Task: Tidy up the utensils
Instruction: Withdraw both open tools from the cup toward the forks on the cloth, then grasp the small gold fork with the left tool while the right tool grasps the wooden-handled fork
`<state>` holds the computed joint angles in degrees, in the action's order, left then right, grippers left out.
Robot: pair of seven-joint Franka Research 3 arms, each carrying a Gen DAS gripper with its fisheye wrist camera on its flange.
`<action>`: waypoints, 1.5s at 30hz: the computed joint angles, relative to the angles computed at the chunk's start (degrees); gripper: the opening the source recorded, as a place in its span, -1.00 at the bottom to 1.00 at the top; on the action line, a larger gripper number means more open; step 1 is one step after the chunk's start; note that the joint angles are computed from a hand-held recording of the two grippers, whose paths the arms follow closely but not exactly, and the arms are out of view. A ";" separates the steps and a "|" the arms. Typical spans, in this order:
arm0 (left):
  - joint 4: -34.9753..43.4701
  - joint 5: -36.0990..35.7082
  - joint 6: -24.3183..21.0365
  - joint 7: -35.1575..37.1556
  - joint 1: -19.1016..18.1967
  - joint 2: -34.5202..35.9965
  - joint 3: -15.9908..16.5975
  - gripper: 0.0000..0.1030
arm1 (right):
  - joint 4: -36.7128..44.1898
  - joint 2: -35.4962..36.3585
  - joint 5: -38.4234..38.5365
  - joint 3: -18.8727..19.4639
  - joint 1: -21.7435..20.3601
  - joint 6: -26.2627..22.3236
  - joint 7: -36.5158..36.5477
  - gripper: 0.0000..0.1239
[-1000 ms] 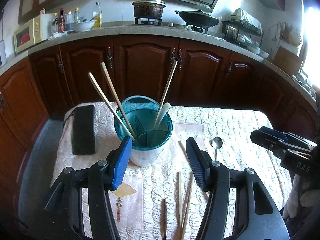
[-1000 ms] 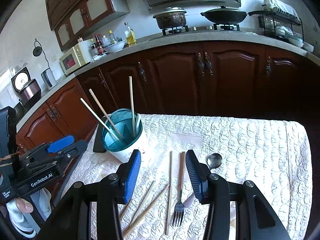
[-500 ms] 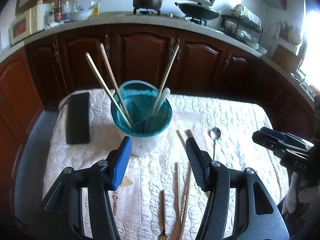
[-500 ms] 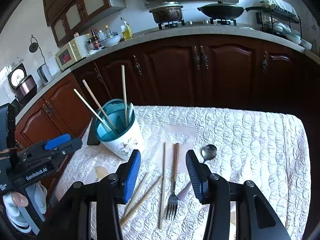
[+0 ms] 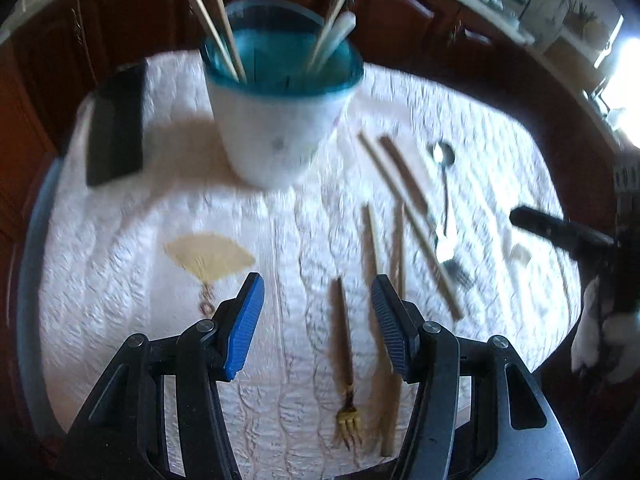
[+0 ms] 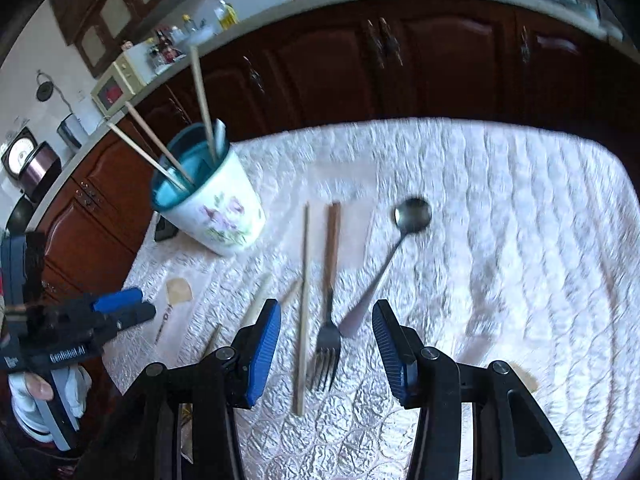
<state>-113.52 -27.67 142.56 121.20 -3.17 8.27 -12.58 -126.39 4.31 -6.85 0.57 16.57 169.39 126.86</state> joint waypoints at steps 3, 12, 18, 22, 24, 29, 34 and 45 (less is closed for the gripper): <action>-0.23 0.88 -1.35 0.44 -0.14 1.00 -0.16 0.08 | 1.15 1.84 5.87 1.41 -0.87 0.12 -5.36 -0.30; 0.70 5.03 -0.69 0.40 -0.52 4.27 -1.27 0.02 | 12.36 11.46 13.90 0.60 -0.95 -2.73 -14.42 -0.53; 2.50 8.97 -1.71 0.66 -0.79 6.35 -1.86 -0.17 | 26.81 21.75 14.45 -0.86 -0.83 -11.81 -17.81 -0.54; 3.75 11.18 -1.70 0.52 -1.18 7.72 -2.30 -0.22 | 34.71 27.51 15.88 -1.03 -1.65 -16.47 -18.98 -0.54; 4.09 12.53 -1.16 0.36 -1.47 8.21 -2.45 -0.29 | 36.91 29.20 16.71 -1.07 -2.00 -17.01 -19.08 -0.57; 5.10 13.83 -0.41 0.55 -1.47 9.21 -3.19 -0.81 | 40.31 31.12 18.16 -0.60 -2.88 -18.47 -20.83 -0.84; 5.77 7.22 -2.26 2.89 1.24 7.98 -4.29 -0.87 | 32.50 24.35 20.47 0.27 -3.56 -12.69 -23.00 -0.86; 1.89 -2.21 1.29 8.61 0.84 1.48 -2.25 -0.89 | 12.63 5.90 15.95 -1.89 0.80 0.81 -21.33 -0.86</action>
